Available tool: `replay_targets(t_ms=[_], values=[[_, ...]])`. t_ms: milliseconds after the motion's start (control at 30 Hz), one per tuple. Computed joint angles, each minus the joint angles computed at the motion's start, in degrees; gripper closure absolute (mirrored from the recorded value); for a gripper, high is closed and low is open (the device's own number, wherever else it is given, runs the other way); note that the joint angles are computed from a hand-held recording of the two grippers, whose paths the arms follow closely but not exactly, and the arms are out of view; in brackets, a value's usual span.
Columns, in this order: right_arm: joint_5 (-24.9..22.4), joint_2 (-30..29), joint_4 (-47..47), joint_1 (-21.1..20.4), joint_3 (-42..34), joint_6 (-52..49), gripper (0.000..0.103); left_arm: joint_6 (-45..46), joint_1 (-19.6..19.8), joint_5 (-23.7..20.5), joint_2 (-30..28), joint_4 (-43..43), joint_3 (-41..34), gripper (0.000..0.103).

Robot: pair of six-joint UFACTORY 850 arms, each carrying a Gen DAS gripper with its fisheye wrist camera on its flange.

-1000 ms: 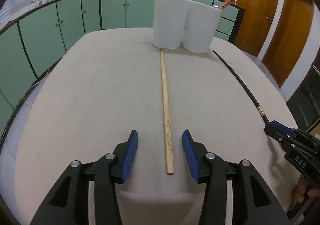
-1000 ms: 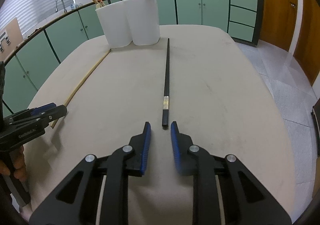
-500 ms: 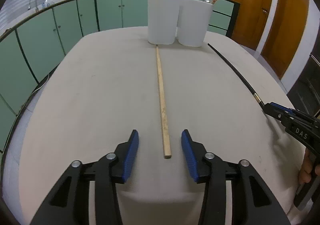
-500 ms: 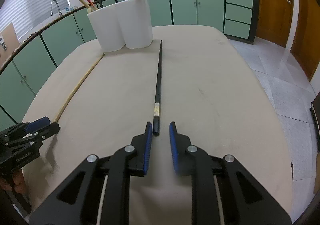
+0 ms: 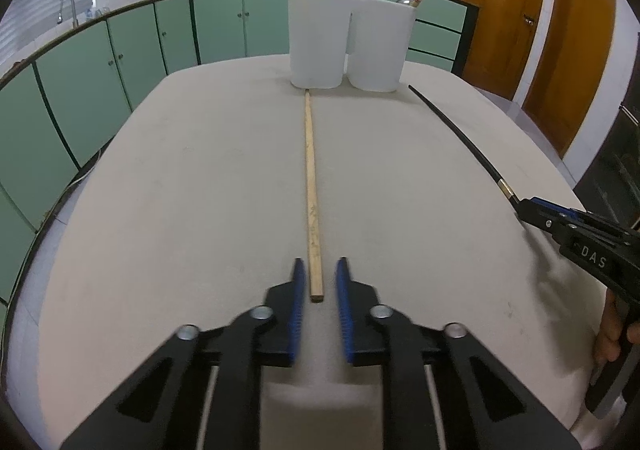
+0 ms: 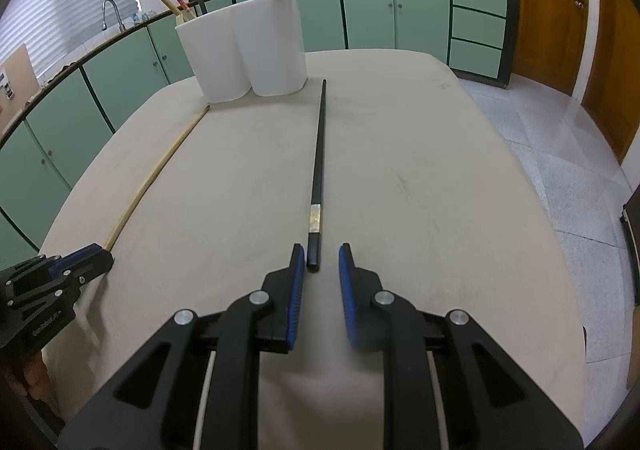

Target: Organize utensils

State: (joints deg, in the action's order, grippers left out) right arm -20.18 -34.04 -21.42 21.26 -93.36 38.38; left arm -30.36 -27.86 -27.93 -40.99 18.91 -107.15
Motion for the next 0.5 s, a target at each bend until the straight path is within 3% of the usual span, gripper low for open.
replay_targets(t_ms=[100, 500], values=[[-0.8, -0.6, 1.3, 0.0, -1.0, -1.4, 0.087, -1.5, -0.2, 0.3, -0.4, 1.8, -0.4, 0.096], [-2.9, -2.3, 2.0, 0.0, -3.7, -2.9, 0.092, 3.7, 0.8, -3.7, -4.6, -6.5, -7.8, 0.096]])
